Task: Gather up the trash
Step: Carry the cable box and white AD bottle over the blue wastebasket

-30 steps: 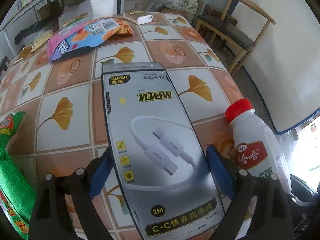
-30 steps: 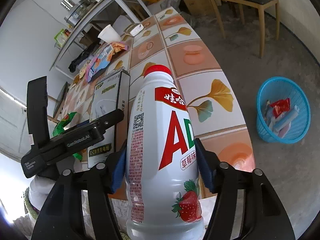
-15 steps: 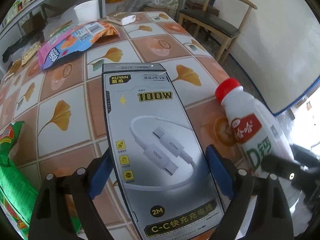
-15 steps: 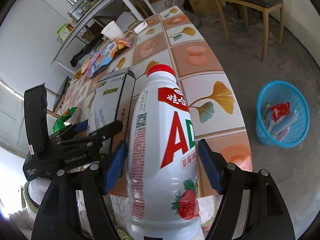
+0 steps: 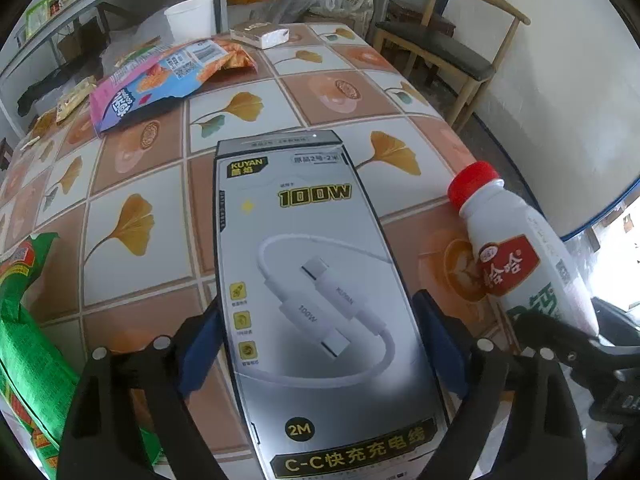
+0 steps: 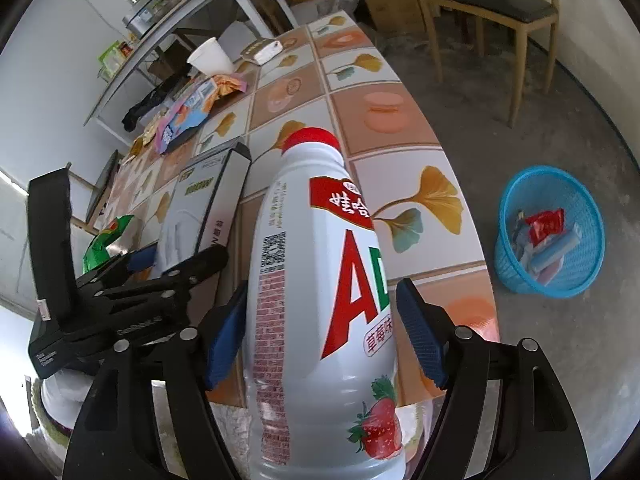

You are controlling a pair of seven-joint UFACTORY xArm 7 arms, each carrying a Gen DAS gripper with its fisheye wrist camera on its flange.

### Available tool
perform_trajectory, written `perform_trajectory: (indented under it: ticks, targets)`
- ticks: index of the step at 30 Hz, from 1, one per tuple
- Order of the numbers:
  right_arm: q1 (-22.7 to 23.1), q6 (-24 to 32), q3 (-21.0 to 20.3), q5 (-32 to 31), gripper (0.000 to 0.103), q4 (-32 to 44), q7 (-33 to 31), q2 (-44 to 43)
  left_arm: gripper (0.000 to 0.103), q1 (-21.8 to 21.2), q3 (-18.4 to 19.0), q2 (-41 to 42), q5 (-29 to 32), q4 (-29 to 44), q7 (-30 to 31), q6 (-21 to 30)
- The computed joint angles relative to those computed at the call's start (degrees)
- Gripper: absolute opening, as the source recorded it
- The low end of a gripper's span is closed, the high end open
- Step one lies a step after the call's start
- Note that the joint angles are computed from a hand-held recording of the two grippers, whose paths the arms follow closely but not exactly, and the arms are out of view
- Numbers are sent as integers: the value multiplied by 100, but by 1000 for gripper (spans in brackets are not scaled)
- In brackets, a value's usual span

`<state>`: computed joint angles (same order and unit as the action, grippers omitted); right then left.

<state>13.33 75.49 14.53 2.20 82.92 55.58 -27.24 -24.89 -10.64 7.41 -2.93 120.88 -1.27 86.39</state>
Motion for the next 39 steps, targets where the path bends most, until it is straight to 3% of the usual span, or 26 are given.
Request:
perform_trajectory:
  ticks: [2,5,10,16,39]
  targets:
    - [25,-111,-40,95,58,-96,15,-61,85,4,2,-121,27,-162,25,-159]
    - [-24,-70,28,-12,57,-29,99,-88,84,28,-9,-329,66,-372,28,-413]
    - [-19,-709,-94,216,57,-390,202,-482,83,75,-49,-617,118,-506,122,-770]
    - [-92,-1086,-100,332,57,-503,300,-722,82,108,-121,-863,138,-502,209,-1034]
    - [-440,-1287,-179,350,57,-954,420,-1654,82,-177,-481,-1091,617,-330,269,-1425]
